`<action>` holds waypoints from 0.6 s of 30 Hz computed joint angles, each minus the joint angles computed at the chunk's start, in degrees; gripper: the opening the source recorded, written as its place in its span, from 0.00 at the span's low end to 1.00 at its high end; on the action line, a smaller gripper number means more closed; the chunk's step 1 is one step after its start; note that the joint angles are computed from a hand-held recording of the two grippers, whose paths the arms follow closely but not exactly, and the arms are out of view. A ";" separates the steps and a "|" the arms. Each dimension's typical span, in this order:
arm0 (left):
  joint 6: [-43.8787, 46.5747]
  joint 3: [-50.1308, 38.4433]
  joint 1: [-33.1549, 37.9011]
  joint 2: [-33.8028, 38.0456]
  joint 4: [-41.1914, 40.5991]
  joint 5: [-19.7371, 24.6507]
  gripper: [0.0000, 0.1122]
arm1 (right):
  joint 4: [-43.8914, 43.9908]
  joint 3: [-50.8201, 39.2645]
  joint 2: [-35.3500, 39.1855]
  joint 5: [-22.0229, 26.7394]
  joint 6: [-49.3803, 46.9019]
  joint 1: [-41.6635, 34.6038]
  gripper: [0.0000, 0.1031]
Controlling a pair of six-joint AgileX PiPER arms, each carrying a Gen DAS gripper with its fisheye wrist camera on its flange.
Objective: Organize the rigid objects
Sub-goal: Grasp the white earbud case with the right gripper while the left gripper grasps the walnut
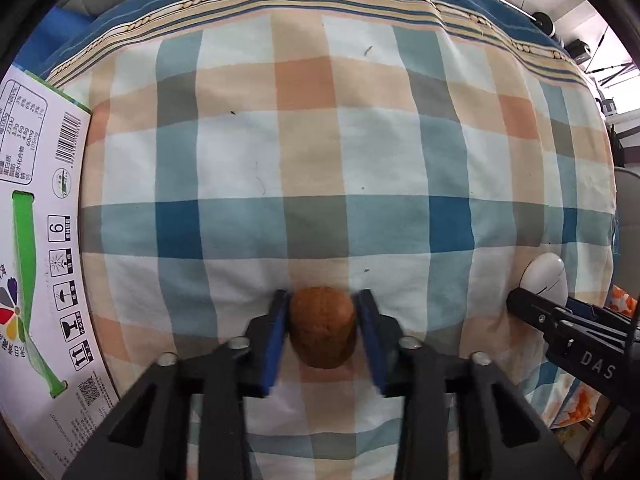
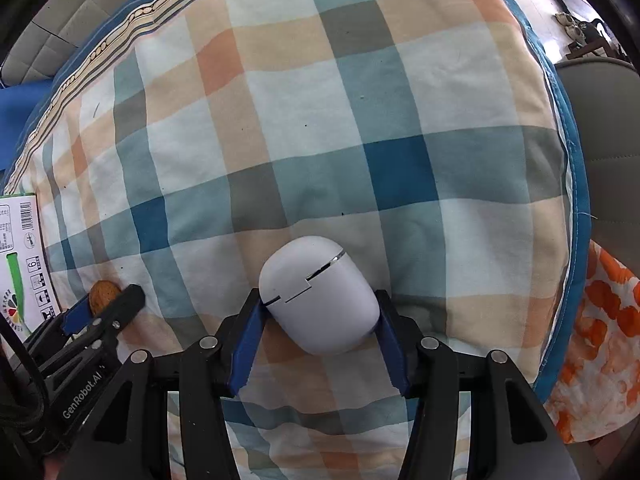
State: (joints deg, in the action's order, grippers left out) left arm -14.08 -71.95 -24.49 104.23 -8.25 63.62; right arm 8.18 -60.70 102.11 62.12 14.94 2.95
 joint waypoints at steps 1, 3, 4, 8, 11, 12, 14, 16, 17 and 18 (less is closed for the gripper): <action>0.83 0.41 0.87 -0.23 -1.01 -0.02 0.27 | 0.61 -0.80 0.63 -0.02 1.62 2.41 0.55; 1.42 -1.03 2.12 0.72 -1.87 0.46 0.27 | -0.29 0.02 0.31 -0.61 2.71 3.23 0.55; 1.63 -0.60 2.69 0.49 -2.28 -0.04 0.28 | -0.41 -0.22 0.55 -0.59 3.05 3.66 0.55; 3.98 1.87 6.00 -1.16 -5.83 -0.23 0.36 | -0.61 -3.18 4.19 -0.91 5.48 6.52 0.55; 5.10 -0.90 6.77 1.60 -7.20 1.02 0.46 | 0.23 -7.39 6.98 1.27 6.70 7.70 0.55; 4.89 -1.53 6.37 2.05 -6.59 1.51 0.46 | 0.57 -7.78 7.35 1.52 6.42 7.29 0.55; 4.16 -2.82 5.27 2.87 -5.18 2.05 0.46 | 0.75 -10.44 9.45 2.64 5.86 6.70 0.55; 4.16 -2.96 4.70 2.80 -4.61 2.12 0.46 | 0.55 -11.55 10.35 3.17 5.62 6.69 0.55; 3.10 -2.95 3.63 2.60 -4.31 2.00 0.45 | 0.23 -11.99 10.65 3.54 4.90 6.09 0.55; 2.72 -2.63 3.34 2.33 -3.40 1.70 0.40 | 0.06 -12.08 10.78 3.51 5.02 6.41 0.55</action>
State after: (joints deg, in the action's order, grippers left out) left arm -11.36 -74.58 -21.15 106.56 -11.65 65.32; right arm 8.24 -72.78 112.89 65.62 19.96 9.35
